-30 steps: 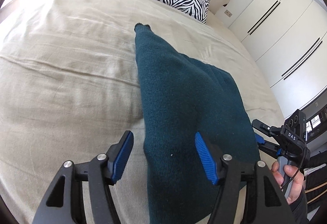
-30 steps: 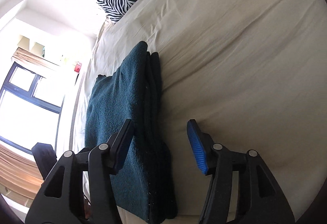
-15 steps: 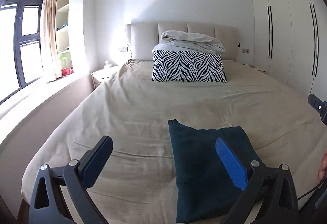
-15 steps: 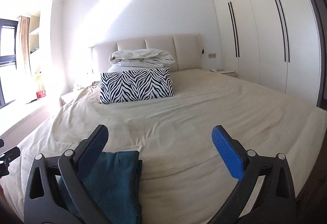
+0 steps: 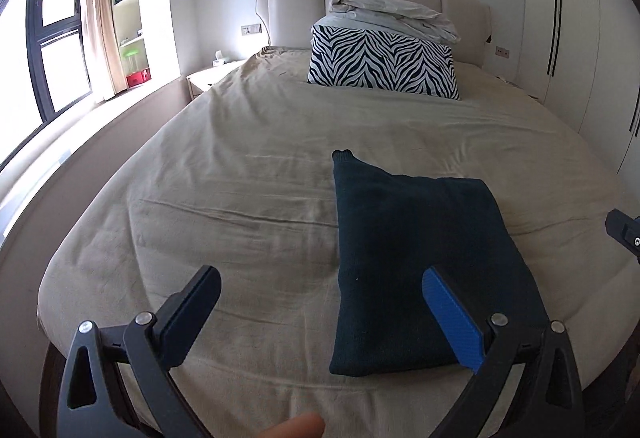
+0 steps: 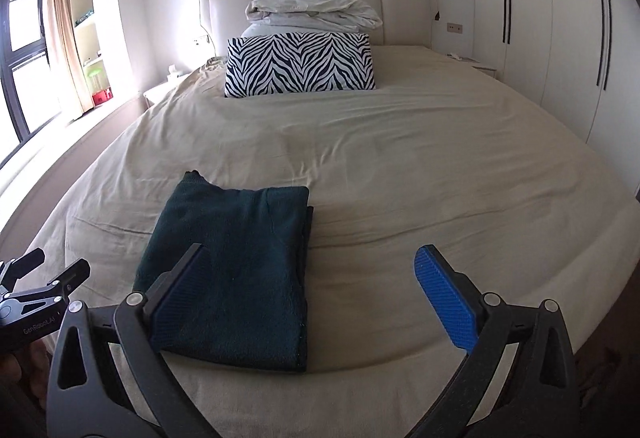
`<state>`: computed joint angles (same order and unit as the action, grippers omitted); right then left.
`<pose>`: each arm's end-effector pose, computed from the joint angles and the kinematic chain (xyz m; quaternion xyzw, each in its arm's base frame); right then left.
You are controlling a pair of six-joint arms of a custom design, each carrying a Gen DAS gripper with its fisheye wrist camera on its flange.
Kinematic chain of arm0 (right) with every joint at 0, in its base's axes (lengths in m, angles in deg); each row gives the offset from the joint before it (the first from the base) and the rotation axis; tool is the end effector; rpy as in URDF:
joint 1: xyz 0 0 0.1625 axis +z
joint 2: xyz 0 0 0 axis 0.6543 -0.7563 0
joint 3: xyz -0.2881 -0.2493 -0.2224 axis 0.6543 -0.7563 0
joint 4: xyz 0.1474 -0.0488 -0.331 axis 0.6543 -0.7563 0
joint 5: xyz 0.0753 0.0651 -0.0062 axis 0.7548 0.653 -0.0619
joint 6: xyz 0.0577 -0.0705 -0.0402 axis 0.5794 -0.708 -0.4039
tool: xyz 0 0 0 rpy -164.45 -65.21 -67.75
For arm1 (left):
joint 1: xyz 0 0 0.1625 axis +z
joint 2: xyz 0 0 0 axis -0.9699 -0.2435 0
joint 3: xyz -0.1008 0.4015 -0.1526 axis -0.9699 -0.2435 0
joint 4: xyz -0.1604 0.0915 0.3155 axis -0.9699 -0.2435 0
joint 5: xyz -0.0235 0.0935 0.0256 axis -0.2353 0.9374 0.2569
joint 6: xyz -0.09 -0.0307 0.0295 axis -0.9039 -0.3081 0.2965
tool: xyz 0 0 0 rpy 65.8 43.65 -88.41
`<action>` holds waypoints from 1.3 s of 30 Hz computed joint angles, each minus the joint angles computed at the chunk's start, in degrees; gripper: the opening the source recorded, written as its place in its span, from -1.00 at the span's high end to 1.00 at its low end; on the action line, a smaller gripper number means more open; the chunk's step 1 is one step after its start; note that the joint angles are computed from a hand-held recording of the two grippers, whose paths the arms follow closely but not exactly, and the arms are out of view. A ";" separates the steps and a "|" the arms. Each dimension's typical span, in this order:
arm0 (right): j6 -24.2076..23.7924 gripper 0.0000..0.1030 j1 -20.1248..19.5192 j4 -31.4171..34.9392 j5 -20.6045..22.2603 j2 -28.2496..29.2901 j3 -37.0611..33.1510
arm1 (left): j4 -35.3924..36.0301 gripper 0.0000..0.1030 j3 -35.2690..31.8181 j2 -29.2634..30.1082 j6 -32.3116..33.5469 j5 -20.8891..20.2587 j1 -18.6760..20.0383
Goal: Fold small clothes
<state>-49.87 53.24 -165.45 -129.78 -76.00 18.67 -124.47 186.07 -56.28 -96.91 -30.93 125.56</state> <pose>0.1546 -0.6724 0.2388 0.2833 -0.8671 0.3336 0.2380 -0.2255 -0.6212 0.1163 -0.0331 0.7813 -0.4406 0.4409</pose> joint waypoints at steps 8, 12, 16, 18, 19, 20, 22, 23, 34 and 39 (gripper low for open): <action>2.44 -1.00 -1.86 5.52 -5.30 3.64 -0.24 | 12.92 -1.00 0.69 -0.93 -12.62 -4.68 1.67; 1.78 -1.00 -2.16 5.56 -4.90 4.14 -0.05 | 12.82 -1.00 1.09 -1.24 -13.50 -5.48 2.16; 1.13 -1.00 -2.12 6.29 -5.47 3.81 0.28 | 13.08 -1.00 1.26 -1.39 -13.69 -5.91 2.45; 1.45 -1.00 -2.18 7.38 -5.69 3.75 0.00 | 13.24 -1.00 1.32 -1.44 -13.81 -6.25 2.58; 1.55 -1.00 -2.23 7.98 -5.71 3.72 -0.24 | 13.24 -1.00 1.37 -1.46 -13.87 -6.36 2.61; 1.56 -1.00 -2.26 8.21 -5.77 3.77 -0.29 | 13.19 -1.00 1.42 -1.46 -13.90 -6.51 2.63; 1.44 -1.00 -2.24 8.23 -5.96 3.79 -0.08 | 13.21 -1.00 1.45 -1.55 -13.97 -6.94 2.71; 1.36 -1.00 -2.25 8.34 -6.03 3.92 -0.20 | 13.17 -1.00 1.44 -1.54 -13.94 -7.04 2.76; 1.80 -1.00 -2.22 9.09 -6.19 4.33 -0.37 | 13.59 -1.00 1.05 -1.20 -13.86 -7.61 2.88; 2.02 -1.00 -2.14 9.27 -6.32 4.52 -0.44 | 13.20 -1.00 1.17 -1.12 -13.76 -7.68 2.91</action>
<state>-47.85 51.10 -156.18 -136.11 -71.49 18.23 -111.28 187.24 -57.40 -110.67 -38.61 128.47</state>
